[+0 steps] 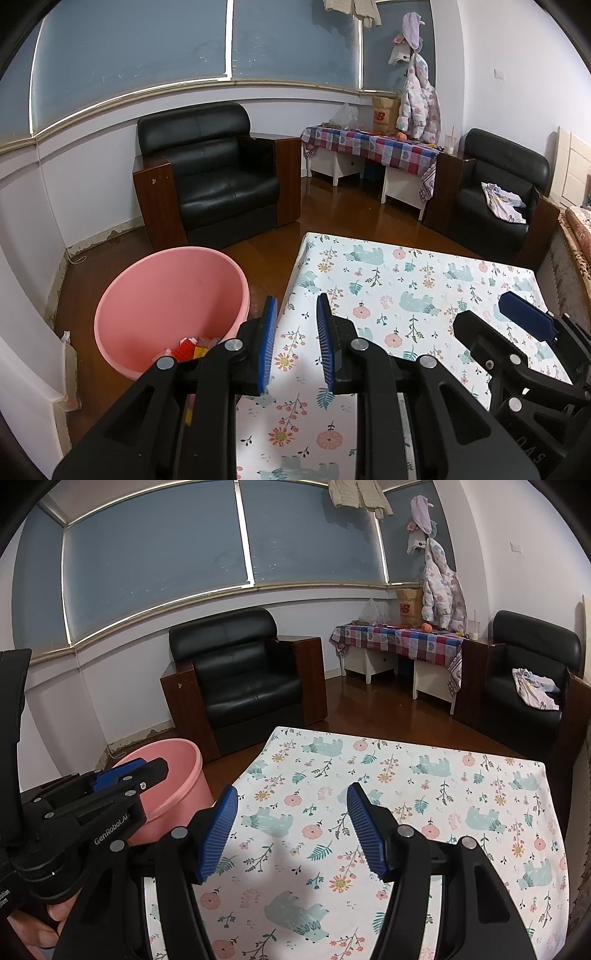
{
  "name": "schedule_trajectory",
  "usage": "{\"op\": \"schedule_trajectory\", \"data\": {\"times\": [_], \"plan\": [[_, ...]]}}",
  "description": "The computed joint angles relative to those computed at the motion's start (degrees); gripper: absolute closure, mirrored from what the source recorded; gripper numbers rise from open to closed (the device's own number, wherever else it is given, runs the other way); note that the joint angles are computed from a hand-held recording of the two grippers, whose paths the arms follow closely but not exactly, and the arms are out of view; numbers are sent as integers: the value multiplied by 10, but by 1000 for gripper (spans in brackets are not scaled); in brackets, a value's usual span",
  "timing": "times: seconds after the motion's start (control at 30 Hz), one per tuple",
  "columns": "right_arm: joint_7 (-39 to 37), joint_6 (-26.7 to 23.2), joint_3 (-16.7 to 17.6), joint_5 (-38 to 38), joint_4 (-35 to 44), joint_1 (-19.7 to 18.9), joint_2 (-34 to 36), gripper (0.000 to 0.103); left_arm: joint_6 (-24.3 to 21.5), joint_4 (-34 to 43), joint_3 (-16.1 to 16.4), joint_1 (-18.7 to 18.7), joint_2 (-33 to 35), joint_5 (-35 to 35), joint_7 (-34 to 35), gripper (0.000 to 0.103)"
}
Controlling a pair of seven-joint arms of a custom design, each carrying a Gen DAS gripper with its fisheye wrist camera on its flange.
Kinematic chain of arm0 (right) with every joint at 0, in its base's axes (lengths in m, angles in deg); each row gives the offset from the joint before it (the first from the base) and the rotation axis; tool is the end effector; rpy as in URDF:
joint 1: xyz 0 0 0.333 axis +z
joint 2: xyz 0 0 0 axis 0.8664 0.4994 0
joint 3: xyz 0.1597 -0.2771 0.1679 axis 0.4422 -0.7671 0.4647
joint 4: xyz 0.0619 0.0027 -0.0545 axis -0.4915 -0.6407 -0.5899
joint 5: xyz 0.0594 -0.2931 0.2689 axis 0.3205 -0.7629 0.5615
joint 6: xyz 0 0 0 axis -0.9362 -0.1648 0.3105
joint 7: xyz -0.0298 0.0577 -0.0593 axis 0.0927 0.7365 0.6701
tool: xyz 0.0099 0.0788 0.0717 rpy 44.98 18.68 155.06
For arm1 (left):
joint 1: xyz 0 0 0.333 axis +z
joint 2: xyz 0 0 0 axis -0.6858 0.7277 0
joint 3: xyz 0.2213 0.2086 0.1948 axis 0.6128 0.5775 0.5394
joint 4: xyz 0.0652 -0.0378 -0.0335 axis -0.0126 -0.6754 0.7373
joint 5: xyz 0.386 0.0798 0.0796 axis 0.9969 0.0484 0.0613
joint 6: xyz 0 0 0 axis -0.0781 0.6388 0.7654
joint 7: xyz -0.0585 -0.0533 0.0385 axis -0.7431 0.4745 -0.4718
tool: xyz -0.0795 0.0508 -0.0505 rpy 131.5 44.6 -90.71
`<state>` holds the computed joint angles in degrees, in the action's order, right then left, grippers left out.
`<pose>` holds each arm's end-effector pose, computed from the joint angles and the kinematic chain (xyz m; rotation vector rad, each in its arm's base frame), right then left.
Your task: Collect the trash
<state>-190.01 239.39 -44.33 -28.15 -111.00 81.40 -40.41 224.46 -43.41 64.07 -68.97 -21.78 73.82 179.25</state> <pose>0.6390 0.2657 0.4081 -1.3260 1.7668 -0.8940 0.7202 -0.2976 0.4225 -1.3296 1.9787 -1.0459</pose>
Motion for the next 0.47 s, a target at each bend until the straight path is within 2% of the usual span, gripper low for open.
{"op": "schedule_trajectory", "data": {"times": [0.13,0.23,0.47], "plan": [[7,2,0,-4,-4,-2,-3,42,10,0,19,-17,3,3,-3,81],[9,3,0,-2,-8,-5,-5,42,5,2,22,-20,4,3,0,81],[1,3,-2,21,-13,-9,-5,42,-17,17,4,-11,11,15,7,81]]}}
